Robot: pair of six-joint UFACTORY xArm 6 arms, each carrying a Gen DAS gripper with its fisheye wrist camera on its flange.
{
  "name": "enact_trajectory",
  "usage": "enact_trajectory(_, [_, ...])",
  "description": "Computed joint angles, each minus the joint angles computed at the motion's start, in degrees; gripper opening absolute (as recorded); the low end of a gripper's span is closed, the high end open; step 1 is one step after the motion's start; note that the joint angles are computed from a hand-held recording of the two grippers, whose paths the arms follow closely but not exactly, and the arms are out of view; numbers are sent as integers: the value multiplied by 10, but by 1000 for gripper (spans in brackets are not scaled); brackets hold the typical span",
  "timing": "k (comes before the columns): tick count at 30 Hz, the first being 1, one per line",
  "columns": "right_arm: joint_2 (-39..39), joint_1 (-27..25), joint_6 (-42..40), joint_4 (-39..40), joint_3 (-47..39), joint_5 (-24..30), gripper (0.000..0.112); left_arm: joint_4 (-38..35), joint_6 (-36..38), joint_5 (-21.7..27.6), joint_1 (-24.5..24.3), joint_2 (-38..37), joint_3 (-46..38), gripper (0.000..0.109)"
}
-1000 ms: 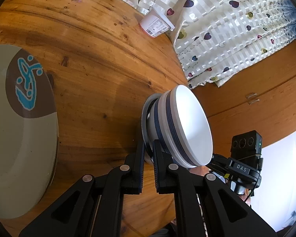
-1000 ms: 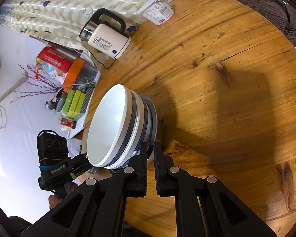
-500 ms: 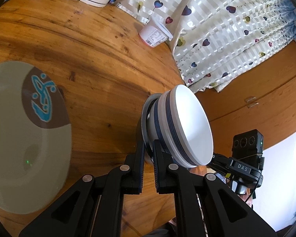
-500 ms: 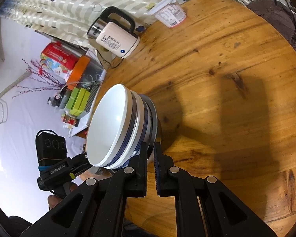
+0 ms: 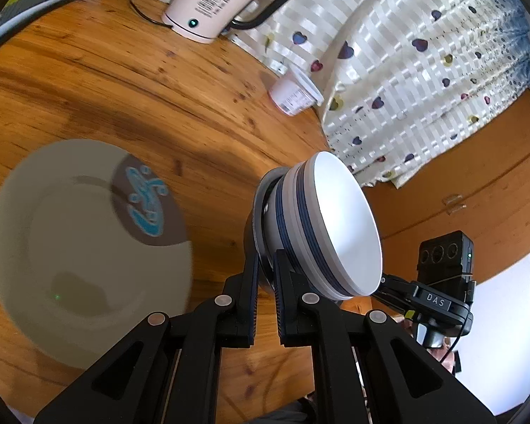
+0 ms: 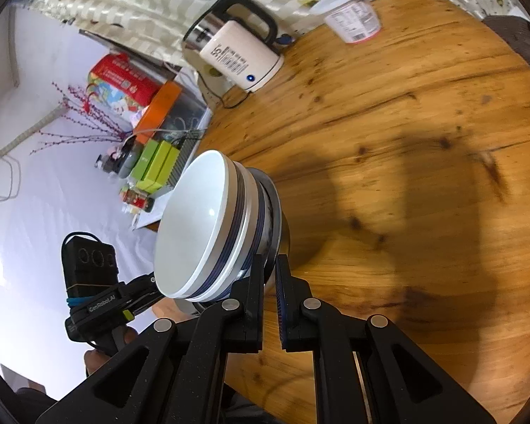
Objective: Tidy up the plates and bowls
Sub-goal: 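Carry the bowl stack over the stacked beige plates with both grippers, then lower the bowl stack onto the beige plates and open both grippers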
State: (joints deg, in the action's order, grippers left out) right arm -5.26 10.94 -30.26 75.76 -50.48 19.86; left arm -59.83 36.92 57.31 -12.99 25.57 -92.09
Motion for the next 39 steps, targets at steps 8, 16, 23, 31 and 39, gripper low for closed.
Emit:
enact_trajectory(8, [46,17,6,-17,-54,18,7,0,-1,-16,24,-15,16,8])
enact_trajectory(16, [105,36,27,-54,-120,40,7,-1,-6,-36,53,-20,31,8])
enact_trajectory(23, [153,50,55,-88,-175,58,7,-2,-11,-47,72,-21,43,8])
enact_trajectory(31, [198,63,83,-118,-226,76,7,-1,-13,-56,92,-26,60,8])
enact_trajectory(39, [220,72,103,-137,-248,85,7,1,-16,-55,103,-23,61,8])
